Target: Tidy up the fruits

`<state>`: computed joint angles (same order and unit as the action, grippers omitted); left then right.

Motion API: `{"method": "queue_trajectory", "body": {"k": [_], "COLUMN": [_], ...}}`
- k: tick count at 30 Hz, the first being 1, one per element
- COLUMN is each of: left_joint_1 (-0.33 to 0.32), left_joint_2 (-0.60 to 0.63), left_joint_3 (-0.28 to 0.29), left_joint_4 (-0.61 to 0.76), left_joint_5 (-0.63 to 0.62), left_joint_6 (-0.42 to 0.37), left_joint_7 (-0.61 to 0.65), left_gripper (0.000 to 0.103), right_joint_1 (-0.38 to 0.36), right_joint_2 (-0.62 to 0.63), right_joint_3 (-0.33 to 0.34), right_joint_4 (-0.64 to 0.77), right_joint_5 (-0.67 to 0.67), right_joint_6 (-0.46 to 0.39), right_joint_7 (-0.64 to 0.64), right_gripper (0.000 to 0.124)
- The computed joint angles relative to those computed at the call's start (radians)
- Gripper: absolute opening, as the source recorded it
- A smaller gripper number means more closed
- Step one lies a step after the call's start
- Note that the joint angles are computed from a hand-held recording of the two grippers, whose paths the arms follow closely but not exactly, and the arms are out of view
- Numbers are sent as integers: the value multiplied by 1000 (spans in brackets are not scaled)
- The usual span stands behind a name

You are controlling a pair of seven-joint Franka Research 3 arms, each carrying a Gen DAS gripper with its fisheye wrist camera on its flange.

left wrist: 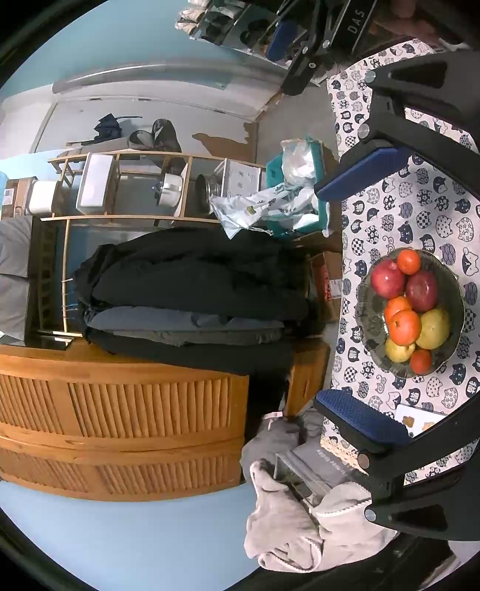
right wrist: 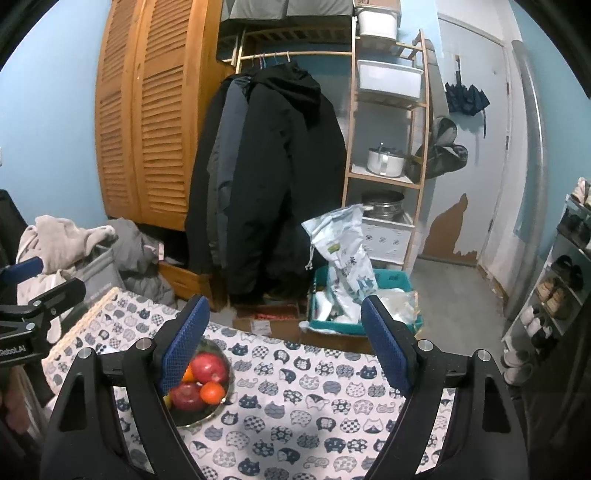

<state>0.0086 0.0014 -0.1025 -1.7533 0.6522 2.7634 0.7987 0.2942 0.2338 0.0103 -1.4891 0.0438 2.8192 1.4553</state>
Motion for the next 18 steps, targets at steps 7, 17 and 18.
{"method": "queue_trajectory", "body": {"k": [7, 17, 18], "left_joint_1": [0, -2, -2], "left_joint_2": [1, 3, 3], "left_joint_3": [0, 0, 0], "left_joint_4": [-1, 3, 4], "left_joint_5": [-1, -5, -6], "left_joint_6": [3, -1, -3], "left_joint_7": [-2, -4, -2], "left_gripper": [103, 103, 103], "right_joint_1": [2, -1, -1], "right_joint_2": [2, 3, 2], "right_joint_3": [-5, -4, -5], "right_joint_4": [2, 1, 2], "right_joint_5": [-10, -9, -10], "right_joint_6": [-5, -8, -11], "right_joint_7": [9, 7, 8], "right_gripper": [83, 83, 83]}}
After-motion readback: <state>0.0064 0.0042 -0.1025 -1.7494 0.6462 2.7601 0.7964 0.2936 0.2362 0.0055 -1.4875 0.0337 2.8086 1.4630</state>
